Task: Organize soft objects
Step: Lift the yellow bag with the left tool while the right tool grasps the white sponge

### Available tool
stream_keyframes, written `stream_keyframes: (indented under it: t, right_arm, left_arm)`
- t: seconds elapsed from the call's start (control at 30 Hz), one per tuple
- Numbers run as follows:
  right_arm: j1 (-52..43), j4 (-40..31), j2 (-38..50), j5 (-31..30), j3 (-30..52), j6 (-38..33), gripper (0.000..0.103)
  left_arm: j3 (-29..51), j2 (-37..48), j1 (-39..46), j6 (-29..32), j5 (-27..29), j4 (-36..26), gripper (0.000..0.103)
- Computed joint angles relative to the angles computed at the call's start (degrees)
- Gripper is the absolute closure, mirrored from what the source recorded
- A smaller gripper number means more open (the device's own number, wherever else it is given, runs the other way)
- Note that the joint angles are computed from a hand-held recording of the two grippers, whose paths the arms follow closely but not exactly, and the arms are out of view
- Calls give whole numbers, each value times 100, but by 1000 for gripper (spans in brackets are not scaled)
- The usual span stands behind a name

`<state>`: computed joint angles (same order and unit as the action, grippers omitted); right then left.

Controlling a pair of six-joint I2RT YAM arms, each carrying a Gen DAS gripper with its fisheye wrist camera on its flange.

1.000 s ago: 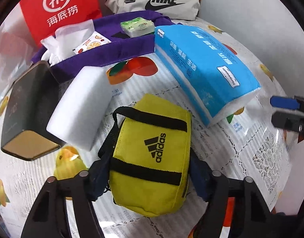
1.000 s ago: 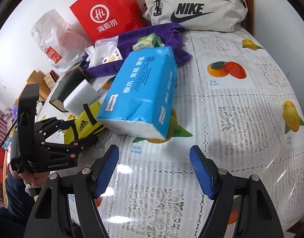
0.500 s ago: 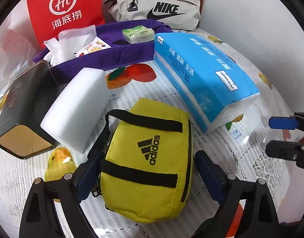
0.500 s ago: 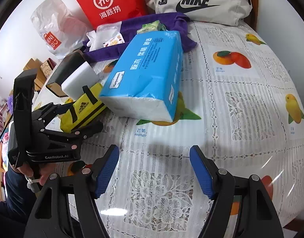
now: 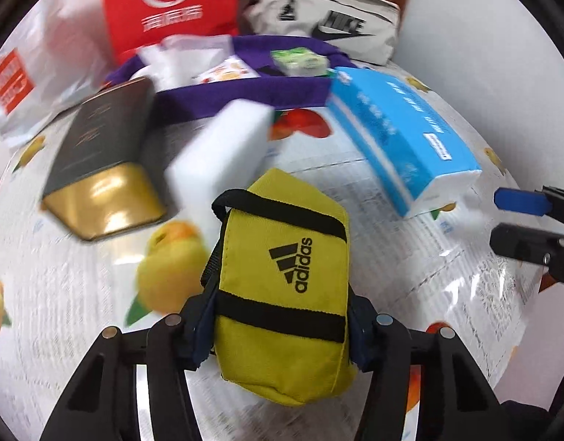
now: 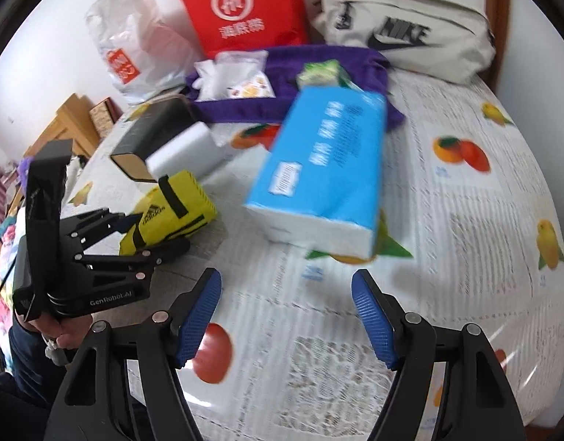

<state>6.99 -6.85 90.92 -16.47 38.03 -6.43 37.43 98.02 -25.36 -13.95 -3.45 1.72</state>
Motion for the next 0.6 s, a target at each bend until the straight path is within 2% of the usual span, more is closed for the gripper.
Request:
stream_keyframes:
  t: [0.3, 0.6]
  right_arm:
    - [1048, 248, 49, 343, 420, 44, 30]
    - [1780, 772, 1131, 428, 1264, 137, 30]
  left_arm:
    - [-640, -703, 807, 32, 59, -88, 48]
    - [-911, -869, 1503, 220, 284, -27, 48]
